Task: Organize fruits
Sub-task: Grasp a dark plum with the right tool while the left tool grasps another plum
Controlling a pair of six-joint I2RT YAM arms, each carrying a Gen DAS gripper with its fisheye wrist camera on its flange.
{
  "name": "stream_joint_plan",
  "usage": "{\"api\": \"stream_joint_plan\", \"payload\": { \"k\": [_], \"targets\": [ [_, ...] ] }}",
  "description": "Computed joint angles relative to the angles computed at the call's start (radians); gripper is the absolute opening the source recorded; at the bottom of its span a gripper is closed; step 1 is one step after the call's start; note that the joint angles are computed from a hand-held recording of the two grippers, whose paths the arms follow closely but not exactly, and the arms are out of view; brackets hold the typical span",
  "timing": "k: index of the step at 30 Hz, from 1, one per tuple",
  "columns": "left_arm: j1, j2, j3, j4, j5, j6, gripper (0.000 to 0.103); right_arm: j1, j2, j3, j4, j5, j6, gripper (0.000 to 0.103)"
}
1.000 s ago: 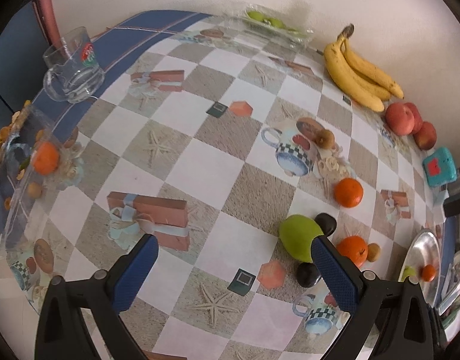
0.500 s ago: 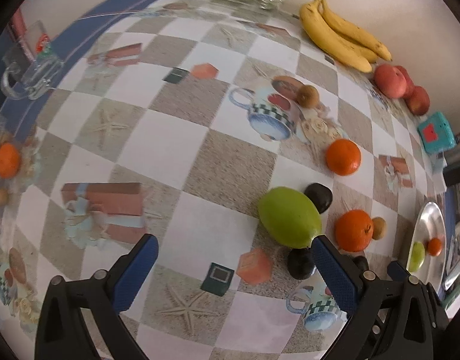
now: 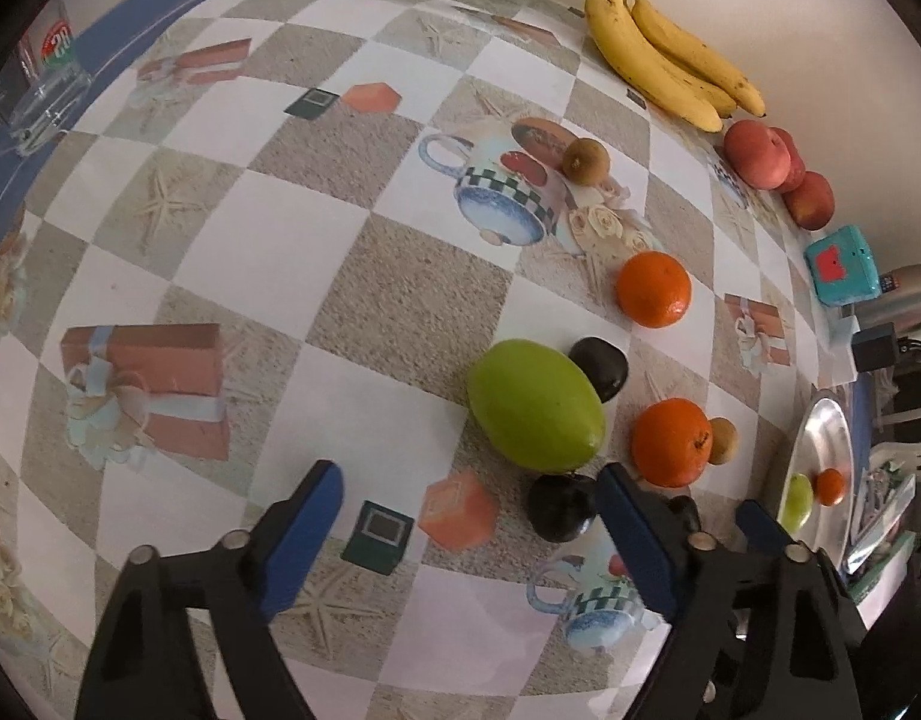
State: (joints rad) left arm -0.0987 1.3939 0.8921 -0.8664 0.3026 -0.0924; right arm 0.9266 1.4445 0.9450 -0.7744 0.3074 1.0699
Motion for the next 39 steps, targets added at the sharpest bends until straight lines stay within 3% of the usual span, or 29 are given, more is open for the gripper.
{"api": "stream_joint_plan", "payload": {
  "k": [2, 5, 6, 8, 14, 17, 26, 32, 39],
  "targets": [
    [-0.008, -0.007, 0.003, 0.000, 0.012, -0.003, 0.077, 0.001, 0.002, 0.005, -0.002, 0.001, -0.008, 0.078],
    [-0.018, -0.007, 0.006, -0.009, 0.033, -0.004, 0.066, -0.001, 0.010, 0.010, -0.001, -0.008, -0.015, 0.073],
    [-0.021, -0.007, 0.005, -0.012, 0.037, -0.003, 0.066, -0.001, 0.012, 0.011, 0.001, -0.011, -0.018, 0.072],
    [-0.031, -0.002, 0.007, -0.019, 0.047, -0.005, 0.065, -0.002, 0.018, 0.014, 0.000, -0.017, -0.023, 0.061],
    [-0.065, -0.003, 0.009, -0.019, 0.046, -0.024, 0.064, -0.002, 0.026, 0.016, -0.003, -0.016, -0.029, 0.060],
    [-0.073, 0.006, 0.006, -0.015, 0.056, -0.038, 0.054, -0.006, 0.022, 0.007, 0.008, -0.025, -0.034, 0.054],
    [-0.095, 0.007, -0.002, -0.010, 0.076, -0.056, 0.039, 0.000, 0.009, -0.002, 0.019, -0.026, -0.043, 0.038],
    [-0.116, 0.007, -0.002, 0.000, 0.039, -0.082, 0.031, 0.000, 0.001, -0.015, 0.035, -0.035, -0.045, 0.030],
    [-0.111, 0.004, -0.007, 0.007, 0.042, -0.098, 0.029, -0.001, -0.010, -0.023, 0.038, -0.038, -0.041, 0.028]
  ]
}}
